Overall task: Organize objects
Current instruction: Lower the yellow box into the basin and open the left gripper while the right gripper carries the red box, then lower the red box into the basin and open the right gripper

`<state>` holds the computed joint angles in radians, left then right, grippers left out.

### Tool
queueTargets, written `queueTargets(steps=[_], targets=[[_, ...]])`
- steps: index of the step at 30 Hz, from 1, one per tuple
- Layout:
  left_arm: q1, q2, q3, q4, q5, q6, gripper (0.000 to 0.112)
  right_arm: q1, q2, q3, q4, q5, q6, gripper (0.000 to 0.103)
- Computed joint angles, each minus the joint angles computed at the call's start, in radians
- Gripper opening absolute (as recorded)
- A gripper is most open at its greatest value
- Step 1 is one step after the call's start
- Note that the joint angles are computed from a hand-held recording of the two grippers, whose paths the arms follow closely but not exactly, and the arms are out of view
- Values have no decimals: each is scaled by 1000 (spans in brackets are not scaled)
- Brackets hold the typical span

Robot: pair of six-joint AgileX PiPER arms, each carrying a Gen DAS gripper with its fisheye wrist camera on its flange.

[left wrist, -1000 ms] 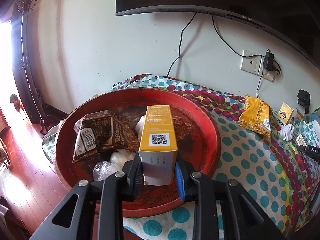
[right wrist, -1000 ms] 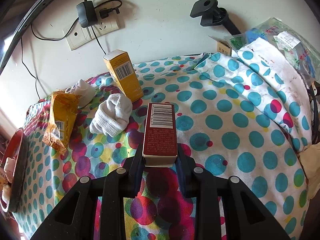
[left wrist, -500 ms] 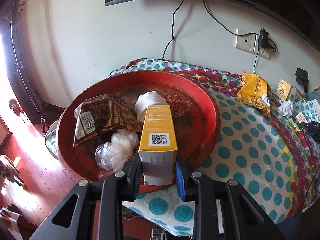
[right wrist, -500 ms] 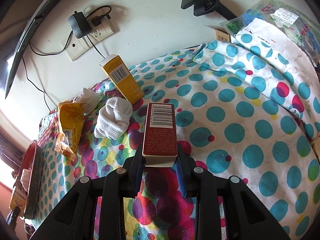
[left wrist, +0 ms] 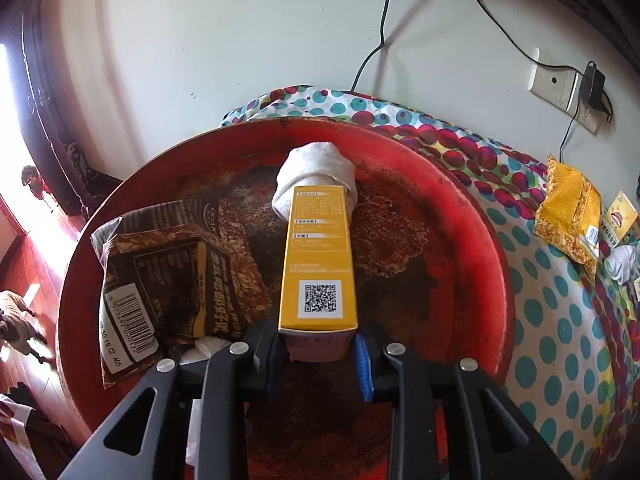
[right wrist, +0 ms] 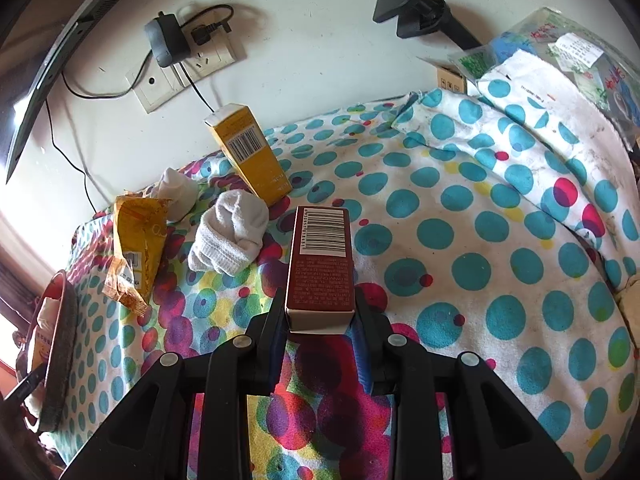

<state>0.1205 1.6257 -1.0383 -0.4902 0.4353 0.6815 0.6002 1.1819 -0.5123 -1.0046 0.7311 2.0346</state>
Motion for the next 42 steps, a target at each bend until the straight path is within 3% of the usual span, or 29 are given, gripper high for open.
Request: queueTargets(steps=[1,3,4,5,10,14,20,24,28,35,42], targets=[[5,-13,16,-28,-20,31,33,15,4,-6,-3,21,3,27],[28,-34,34,-130,-15,146,65,41,26,-34,15,68,-31,27],[54,-42,34,-188,26,216,94,63,40,-52,23,105,-47,27],[83,-56,41,-247,65,283,100,87,47,-66,29,142,-58,27],[308,-238,185,-503,232,603,100,200,54,-131,48,291,-71,27],[488,-327,259,-541,363,673,100,281,116,-234,43,371,-97,27],[546,-381,324,-608,309,758,100,374,354,-523,42,371,-255,27],[625,-360,301,-670,350,807,100,397,558,-777,61,341,-384,27],[679,-315,239,-648,406,748,100,399,742,-1020,114,319,-509,27],[702,-282,204,-647,428,732,100,403,1015,-1438,215,402,-767,27],[701,-257,187,-646,409,726,100,375,1195,-1734,319,484,-915,27]])
